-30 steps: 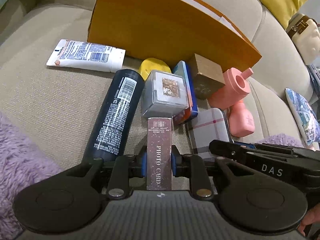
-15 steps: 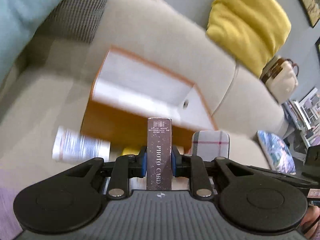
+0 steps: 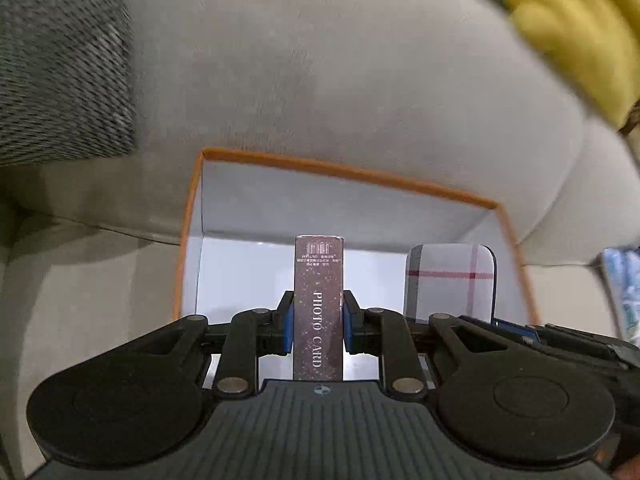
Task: Organize rigid objects
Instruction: 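Carry both items into the orange box while the left gripper releases the card box, then lower the plaid glasses case beside the card box and open the right gripper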
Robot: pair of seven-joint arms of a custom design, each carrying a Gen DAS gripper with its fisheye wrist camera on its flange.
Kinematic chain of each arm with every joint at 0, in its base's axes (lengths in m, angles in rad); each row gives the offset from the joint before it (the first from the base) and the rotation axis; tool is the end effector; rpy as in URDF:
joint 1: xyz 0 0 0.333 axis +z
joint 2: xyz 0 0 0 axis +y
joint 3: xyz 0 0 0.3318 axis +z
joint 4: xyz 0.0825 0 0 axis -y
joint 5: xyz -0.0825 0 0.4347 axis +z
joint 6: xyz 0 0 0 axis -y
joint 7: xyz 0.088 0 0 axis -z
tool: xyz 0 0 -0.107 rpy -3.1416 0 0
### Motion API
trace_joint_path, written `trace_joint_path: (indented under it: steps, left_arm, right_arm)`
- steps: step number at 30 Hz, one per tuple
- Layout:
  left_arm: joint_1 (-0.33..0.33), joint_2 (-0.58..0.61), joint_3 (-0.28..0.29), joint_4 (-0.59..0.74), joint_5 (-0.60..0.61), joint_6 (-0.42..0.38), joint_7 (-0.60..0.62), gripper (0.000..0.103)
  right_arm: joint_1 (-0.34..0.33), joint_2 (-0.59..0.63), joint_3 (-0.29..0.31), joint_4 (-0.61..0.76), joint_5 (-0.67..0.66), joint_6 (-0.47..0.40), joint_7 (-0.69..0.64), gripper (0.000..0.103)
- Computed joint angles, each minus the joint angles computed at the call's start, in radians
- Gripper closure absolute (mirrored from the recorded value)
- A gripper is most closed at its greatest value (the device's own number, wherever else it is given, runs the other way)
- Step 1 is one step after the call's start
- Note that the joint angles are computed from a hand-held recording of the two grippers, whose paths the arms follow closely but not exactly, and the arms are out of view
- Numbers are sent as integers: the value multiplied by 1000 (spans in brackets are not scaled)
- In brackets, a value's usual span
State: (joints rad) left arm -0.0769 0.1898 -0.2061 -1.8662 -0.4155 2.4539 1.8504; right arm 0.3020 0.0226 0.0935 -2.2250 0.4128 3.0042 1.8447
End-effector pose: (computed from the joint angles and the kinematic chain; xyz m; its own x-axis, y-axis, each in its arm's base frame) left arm 0.6633 -0.1855 0.4516 -0.3268 -0.8998 0.2891 -0.8892 0.1891 -0.4165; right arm 0.5780 0.2096 0.4328 -0.0937 -0.8772 -0.4709 -0.7802 0.3585 -0.5125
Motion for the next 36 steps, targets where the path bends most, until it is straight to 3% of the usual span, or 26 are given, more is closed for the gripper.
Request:
trace_joint_path:
  steps: [8,16,20,26,28,32,34,36]
  left_arm:
    - [-53,188,6,172,203,-42,-121,78]
    - [-61,249,9,223,281,-84,-183,78]
    - [-93,215,24,180,391,-15,-173,65]
    - [-126,146,47,99,575,73,-142,69]
    - [-97,114,24,62,522,111,-111,67]
    - [-18,37,-15,-11,293,165,-53,65]
    - [8,12,-18,-32,200,194,-21,63]
    - [11,-8,-2,-50,180,215,-31,65]
  right_arm:
    - [-57,144,35,123,108,-74,-119,84]
    - [-87,189,54,165,124,-126,-127,84]
    - [-75,197,43,176,93,-135,-101,84]
    - [-70,213,53,201,84,-147,-86,84]
    - [-68,222,56,214,81,-153,-83,84]
    - [-50,236,34,244,31,-212,-15,84]
    - [-48,251,30,269,14,-247,14,84]
    - [-56,271,38,296,26,-274,24,83]
